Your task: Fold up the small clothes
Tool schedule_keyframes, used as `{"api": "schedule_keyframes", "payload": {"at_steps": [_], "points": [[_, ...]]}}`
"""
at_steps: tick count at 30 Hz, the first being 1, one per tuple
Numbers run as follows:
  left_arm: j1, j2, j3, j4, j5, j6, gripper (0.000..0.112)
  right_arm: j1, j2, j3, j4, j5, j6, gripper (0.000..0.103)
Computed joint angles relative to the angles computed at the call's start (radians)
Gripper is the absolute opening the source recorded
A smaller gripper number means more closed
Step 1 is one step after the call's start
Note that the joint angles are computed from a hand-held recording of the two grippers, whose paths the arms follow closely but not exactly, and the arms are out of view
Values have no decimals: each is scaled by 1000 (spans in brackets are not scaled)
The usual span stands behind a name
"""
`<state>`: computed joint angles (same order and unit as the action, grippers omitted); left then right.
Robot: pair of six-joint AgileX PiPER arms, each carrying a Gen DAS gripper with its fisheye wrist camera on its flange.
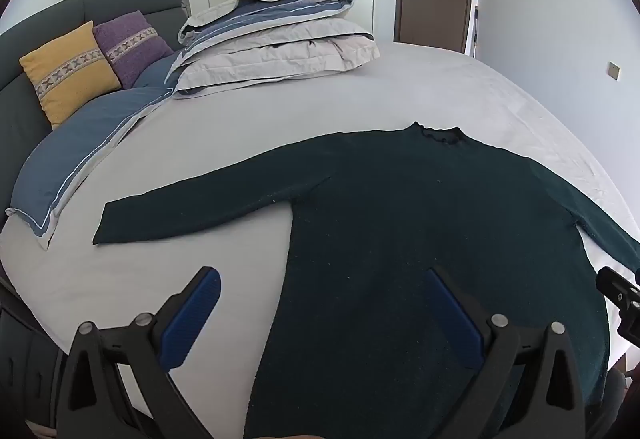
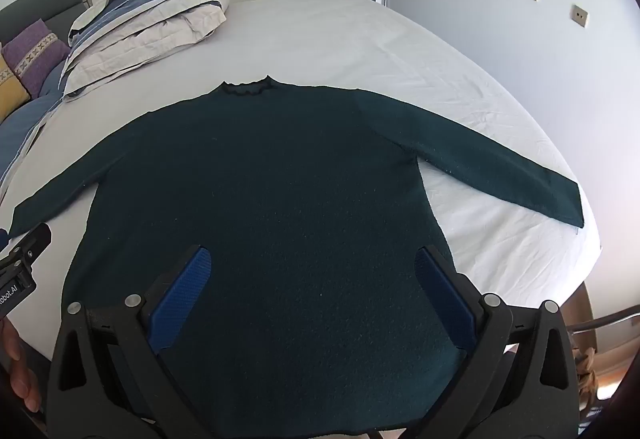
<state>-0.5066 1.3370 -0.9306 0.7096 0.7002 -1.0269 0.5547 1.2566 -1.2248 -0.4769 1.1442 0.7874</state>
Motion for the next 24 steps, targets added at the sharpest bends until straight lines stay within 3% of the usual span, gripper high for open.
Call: {"api": "schedule_keyframes", "payload": {"at_steps": [24], "points": [[-8,-22,17,4,9,-8,103,4,0,-3,3,6,0,103]]}}
